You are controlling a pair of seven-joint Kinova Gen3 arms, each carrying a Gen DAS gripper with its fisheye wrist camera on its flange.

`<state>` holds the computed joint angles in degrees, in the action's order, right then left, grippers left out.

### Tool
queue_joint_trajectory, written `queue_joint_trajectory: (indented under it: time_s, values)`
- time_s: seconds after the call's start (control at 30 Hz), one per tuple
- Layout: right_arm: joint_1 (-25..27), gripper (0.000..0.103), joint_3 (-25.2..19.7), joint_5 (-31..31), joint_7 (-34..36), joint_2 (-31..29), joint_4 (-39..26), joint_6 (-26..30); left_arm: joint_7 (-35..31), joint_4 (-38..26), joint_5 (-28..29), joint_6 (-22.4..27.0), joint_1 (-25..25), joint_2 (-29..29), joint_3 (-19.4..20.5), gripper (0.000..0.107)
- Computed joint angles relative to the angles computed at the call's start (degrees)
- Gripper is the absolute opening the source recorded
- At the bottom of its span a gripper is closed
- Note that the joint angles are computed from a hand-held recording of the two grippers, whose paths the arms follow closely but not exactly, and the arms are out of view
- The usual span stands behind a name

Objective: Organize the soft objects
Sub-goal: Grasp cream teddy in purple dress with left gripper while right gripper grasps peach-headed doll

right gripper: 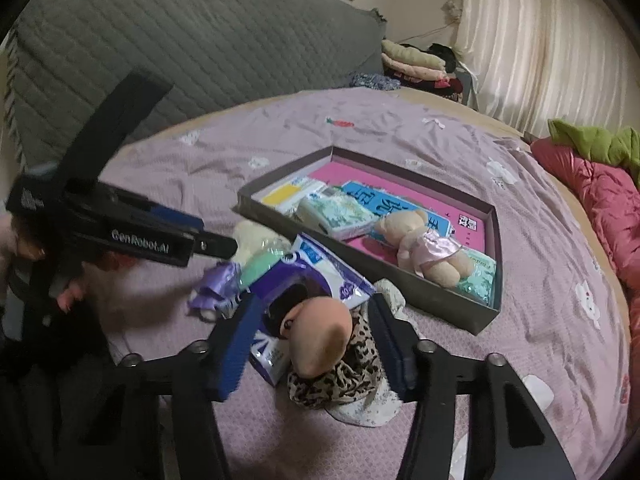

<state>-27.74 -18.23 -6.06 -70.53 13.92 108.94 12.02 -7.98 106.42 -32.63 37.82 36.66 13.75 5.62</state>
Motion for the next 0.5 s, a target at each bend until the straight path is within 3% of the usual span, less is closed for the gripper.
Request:
queue_joint_trajectory:
  time_s: [0.13,0.33,0.5]
  values:
    - [-5.71,0.051,5.51,4.88,-4.16,0.35,-0.20,0.68,-0.78,0.39,1.37,-0.79,-0.80,0.06,0.04,0.057]
    - [-2.62,0.042,2.03,4.38,-2.45,1.09,-0.48,0.38,-1.11,0.21,1.72,-0.87,-0.90,0.33,-0.20,0.057]
    - [-5.37,0.041,4.87,6.25,-4.63,2.02,-1.48,1.70,-1.60,0.31,2.20,-1.34,-1.05,0.42,-0.34,0.058]
